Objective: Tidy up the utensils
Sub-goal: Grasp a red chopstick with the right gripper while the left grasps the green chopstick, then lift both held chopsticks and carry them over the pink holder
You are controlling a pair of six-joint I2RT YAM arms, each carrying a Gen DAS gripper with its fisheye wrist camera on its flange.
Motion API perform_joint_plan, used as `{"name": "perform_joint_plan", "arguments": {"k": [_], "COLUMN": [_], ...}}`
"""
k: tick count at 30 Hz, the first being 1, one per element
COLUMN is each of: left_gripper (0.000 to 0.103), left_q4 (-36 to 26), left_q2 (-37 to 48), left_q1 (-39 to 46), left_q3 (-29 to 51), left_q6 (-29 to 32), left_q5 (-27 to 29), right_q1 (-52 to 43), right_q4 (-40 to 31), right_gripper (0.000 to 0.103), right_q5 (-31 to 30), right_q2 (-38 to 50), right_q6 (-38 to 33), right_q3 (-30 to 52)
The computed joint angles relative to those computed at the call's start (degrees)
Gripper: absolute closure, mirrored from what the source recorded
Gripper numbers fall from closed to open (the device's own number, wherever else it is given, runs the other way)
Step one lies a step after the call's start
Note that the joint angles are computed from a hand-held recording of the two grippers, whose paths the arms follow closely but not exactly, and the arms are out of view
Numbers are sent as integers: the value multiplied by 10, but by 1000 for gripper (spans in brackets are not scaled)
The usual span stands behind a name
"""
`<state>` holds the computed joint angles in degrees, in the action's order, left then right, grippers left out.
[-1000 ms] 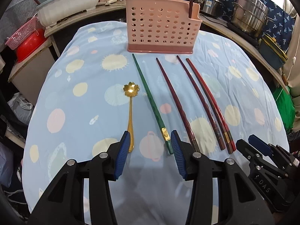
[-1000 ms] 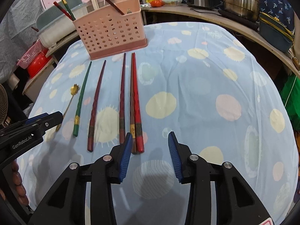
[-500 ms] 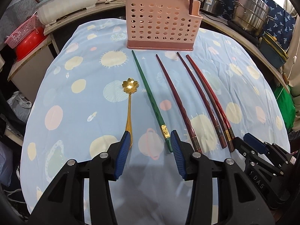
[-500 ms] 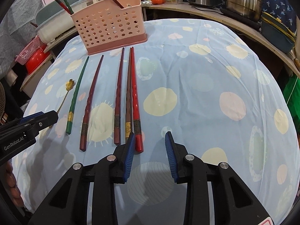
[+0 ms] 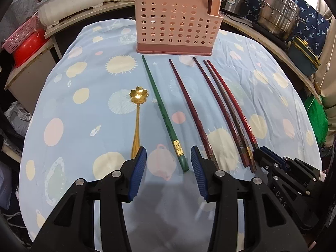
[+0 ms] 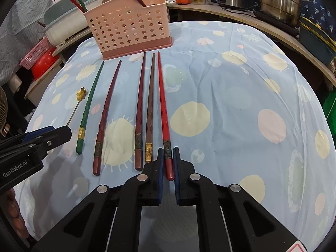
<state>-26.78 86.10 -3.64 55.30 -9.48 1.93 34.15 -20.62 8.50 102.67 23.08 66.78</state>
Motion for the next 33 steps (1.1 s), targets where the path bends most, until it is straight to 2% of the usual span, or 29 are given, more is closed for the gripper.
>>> {"name": "perform_joint_plan", "arguments": {"k": [5, 7, 9, 12, 17, 18, 22, 33], "left_gripper": [62, 71, 73, 80, 87, 91, 95, 96], "left_q4": [8, 12, 14, 17, 40, 42, 43, 9], "left_q2": [14, 23, 35, 51, 50, 50, 43, -38], "left_q1": [-14, -18, -18, -14, -20, -18, -11, 15], "left_q3": [2, 3, 5, 5, -6, -7, -12, -21], "left_q6": [-5, -6, -7, -11, -9, -8, -4, 4], "left_q5": [-4, -5, -1, 5, -11, -11, -4, 15], "right_q1": [-2, -6, -8, -9, -7, -7, -5, 3], "right_q4": [1, 3, 2, 2, 5, 5, 6, 0], "right_gripper": [95, 95, 95, 95, 95, 95, 96, 96], "right_q5": [-5, -11, -16, -17, -17, -17, -17, -4], "right_q2": [-8, -10, -10, -11, -12, -13, -21, -85], "right_q6": [4, 6, 7, 7, 6, 6, 8, 13], "right_q3": [-8, -11, -11, -12, -14, -15, -22, -39]}}
